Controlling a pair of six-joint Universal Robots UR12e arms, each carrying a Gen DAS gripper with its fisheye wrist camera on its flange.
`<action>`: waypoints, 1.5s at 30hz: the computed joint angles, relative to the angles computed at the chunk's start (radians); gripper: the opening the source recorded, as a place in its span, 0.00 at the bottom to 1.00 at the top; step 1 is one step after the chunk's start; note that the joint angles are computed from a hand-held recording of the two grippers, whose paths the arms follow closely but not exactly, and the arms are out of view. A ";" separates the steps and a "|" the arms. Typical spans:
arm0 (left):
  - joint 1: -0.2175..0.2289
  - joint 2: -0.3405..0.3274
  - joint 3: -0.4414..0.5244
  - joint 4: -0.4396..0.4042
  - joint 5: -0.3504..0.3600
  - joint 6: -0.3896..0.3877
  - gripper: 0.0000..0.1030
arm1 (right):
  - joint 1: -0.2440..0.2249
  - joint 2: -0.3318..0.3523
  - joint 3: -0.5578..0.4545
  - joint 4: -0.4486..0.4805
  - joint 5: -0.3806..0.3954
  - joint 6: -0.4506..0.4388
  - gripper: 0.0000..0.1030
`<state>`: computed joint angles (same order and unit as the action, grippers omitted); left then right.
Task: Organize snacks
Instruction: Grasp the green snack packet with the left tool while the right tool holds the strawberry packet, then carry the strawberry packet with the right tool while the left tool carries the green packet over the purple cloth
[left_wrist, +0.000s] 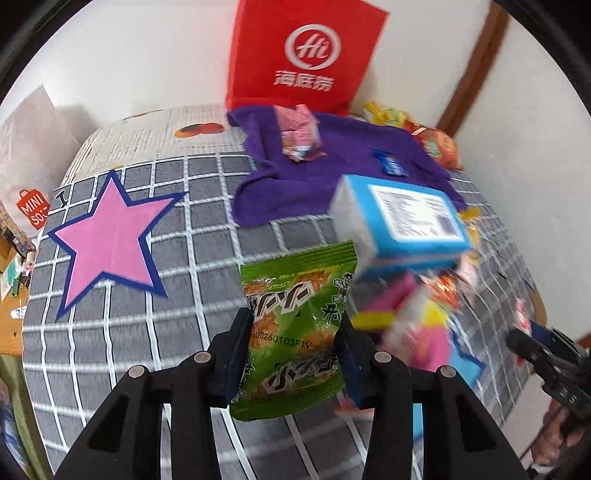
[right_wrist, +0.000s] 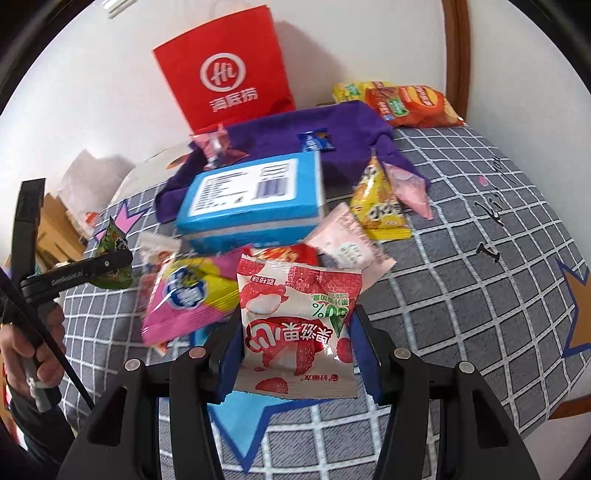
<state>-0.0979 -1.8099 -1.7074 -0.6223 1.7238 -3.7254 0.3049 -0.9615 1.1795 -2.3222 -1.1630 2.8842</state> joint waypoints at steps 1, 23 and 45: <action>-0.008 0.006 -0.004 0.004 -0.002 0.001 0.40 | 0.001 -0.007 0.008 -0.002 -0.001 -0.005 0.52; -0.139 0.031 0.065 0.057 0.046 0.014 0.40 | -0.036 -0.123 0.107 -0.085 0.084 -0.028 0.52; -0.112 0.036 0.090 0.085 0.064 -0.001 0.40 | -0.045 -0.106 0.041 -0.159 0.141 -0.012 0.52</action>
